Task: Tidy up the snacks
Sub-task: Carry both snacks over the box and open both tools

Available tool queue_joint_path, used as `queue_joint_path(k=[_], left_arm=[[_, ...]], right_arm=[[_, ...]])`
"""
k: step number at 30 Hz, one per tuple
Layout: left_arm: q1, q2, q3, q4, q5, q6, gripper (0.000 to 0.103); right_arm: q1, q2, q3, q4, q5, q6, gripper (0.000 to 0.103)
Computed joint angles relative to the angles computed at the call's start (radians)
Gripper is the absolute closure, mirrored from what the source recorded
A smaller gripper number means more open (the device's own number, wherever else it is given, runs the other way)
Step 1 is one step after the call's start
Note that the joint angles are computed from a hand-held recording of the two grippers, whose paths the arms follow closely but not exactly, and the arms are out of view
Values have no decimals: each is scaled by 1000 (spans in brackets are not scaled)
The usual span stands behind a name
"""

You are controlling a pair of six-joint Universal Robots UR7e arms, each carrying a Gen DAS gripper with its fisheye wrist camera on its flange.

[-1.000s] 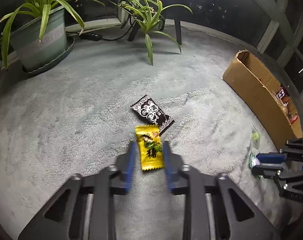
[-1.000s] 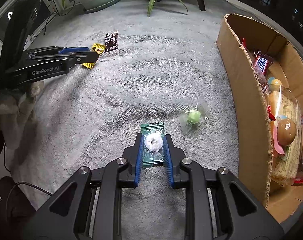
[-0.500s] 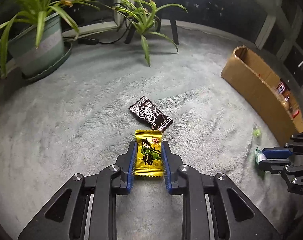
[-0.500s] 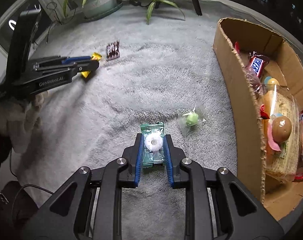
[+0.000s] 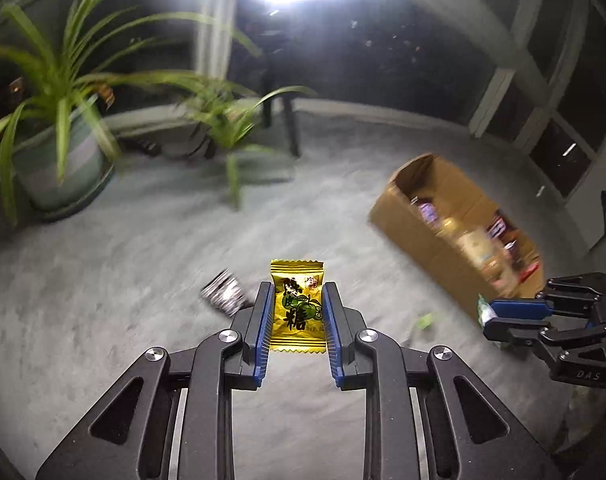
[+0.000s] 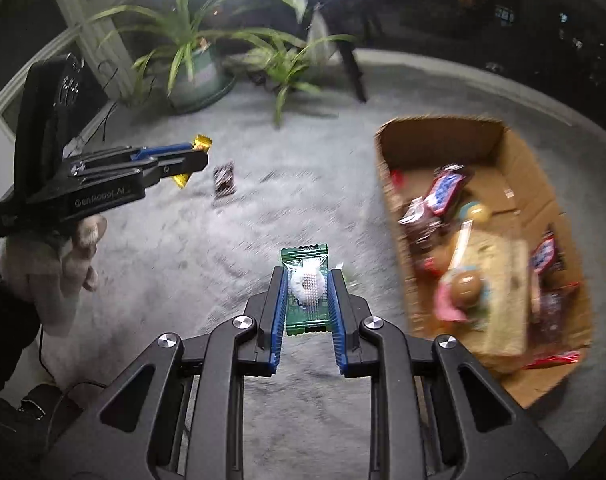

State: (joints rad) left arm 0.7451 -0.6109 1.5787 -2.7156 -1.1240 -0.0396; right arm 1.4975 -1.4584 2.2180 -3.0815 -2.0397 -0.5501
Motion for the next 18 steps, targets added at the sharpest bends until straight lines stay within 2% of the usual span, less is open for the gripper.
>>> queue_joint_path(k=[7,14,18], left_arm=[[-30,84,-112,5,-74,29,81],[-49,187,-251,71,-145,42,81],[-60,233,-309,109,-154,54,81]], right_arm=[[-37,-68,-11,-40,-18,-6,82],[-99,-116,-38,-55,-29,2,82],[-133,-127,-49,-57,-36,6,82]])
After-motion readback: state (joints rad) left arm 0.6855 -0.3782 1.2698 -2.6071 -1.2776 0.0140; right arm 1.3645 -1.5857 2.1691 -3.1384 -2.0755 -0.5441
